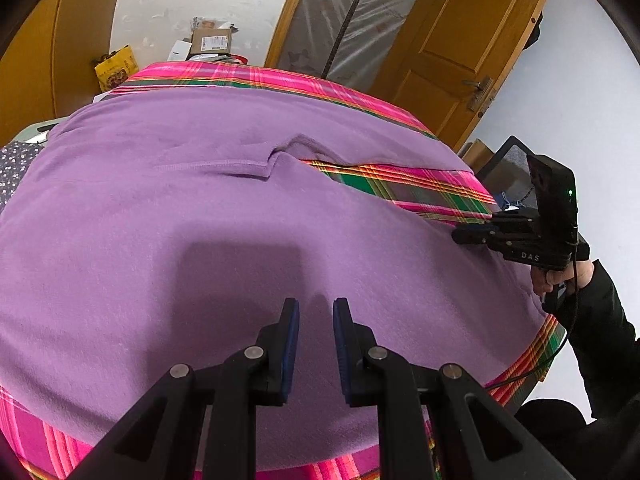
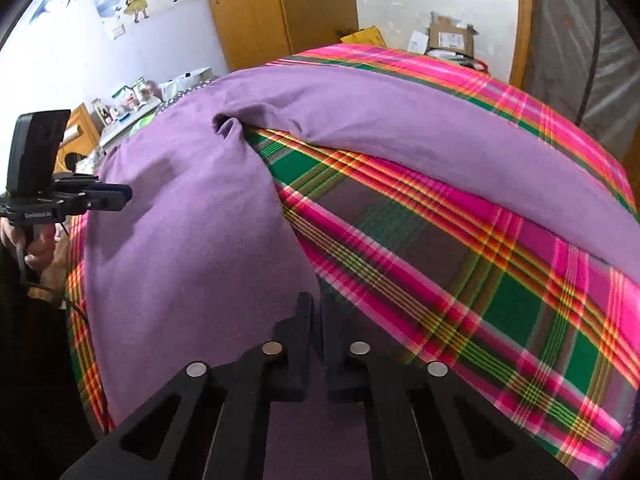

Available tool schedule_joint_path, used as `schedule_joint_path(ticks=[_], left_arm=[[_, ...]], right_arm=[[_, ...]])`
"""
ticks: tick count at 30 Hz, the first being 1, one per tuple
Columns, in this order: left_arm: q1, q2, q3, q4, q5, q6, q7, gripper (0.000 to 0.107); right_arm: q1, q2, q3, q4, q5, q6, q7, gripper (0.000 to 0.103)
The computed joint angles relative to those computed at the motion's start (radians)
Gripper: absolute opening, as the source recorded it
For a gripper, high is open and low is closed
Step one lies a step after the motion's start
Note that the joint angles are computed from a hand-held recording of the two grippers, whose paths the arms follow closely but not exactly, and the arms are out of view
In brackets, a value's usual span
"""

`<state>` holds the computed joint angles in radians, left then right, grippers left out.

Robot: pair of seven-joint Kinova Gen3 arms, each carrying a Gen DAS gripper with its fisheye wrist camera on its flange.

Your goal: Fold clothes

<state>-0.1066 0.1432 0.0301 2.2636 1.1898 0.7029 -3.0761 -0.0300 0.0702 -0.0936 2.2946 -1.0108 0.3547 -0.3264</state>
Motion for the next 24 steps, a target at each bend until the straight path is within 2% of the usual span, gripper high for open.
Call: schedule_joint_path(ticks=[3,8,12,17,22,24], left_arm=[[0.008,0.003,0.005,-0.003,-0.009,-0.003,0.008,0.017],[0.026,0.006,0.016,-0.012,-0.036,-0.022,0.039,0.017],[0.027,0.003,0.020,-0.010,-0.037,-0.026,0.040,0.017],[0.035,0.001,0.024,-0.007,-0.034,-0.030,0.028,0.017],[0.042,0.007,0.028,-0.013,-0.056,-0.027,0.032,0.017],[0.044,0.004,0.029,-0.008,-0.063,-0.030,0.035,0.017]], right_arm=[[0.003,0.007,-0.005,0.007,-0.054,-0.026,0.008,0.004],[-0.021,-0.047,-0.003,0.043,-0.012,-0.077,-0.083,0.009],[-0.021,-0.136,0.075,0.115,-0.054,-0.097,-0.074,0.021],[-0.029,-0.211,0.172,0.183,-0.016,-0.079,-0.121,0.022],[-0.103,-0.198,0.177,0.209,0.015,-0.152,-0.184,0.021],[-0.143,-0.187,0.199,0.211,0.006,-0.184,-0.190,0.016]])
